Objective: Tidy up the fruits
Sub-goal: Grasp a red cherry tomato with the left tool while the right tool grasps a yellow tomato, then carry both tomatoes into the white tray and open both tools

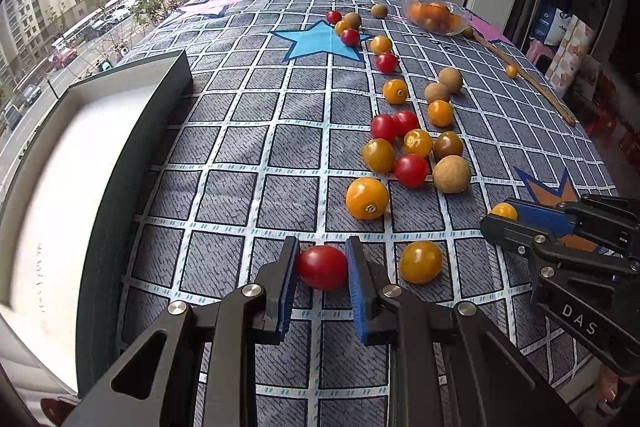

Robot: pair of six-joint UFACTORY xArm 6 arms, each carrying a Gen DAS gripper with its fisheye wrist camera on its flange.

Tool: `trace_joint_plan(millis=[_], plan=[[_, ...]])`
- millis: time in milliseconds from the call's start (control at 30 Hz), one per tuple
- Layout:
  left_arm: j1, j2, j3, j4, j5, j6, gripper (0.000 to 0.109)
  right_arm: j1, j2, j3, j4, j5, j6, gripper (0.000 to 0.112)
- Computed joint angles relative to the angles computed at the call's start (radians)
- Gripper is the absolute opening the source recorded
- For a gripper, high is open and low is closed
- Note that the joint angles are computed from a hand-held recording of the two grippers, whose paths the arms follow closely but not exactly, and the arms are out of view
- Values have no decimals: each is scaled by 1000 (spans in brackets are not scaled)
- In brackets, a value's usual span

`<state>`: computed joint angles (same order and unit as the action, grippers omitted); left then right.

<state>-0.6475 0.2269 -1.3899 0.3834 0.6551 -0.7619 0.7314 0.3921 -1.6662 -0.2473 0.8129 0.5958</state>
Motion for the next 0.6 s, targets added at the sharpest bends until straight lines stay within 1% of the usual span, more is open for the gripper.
trace_joint_plan(millis=[133,300,433,600], plan=[[7,-19,27,-32,-25,7,25,-20,-30,49,119,-54,-24,21],[16,-52,57,-32,-39,-4,25,-27,-47,59,168,-60,-27,21],[25,-85,81,-17,-53,-14,25,-21,-32,17,180,-39,-38,21],[48,-138,114,18,-56,-41,25,-7,21,-86,229,-8,-81,21]])
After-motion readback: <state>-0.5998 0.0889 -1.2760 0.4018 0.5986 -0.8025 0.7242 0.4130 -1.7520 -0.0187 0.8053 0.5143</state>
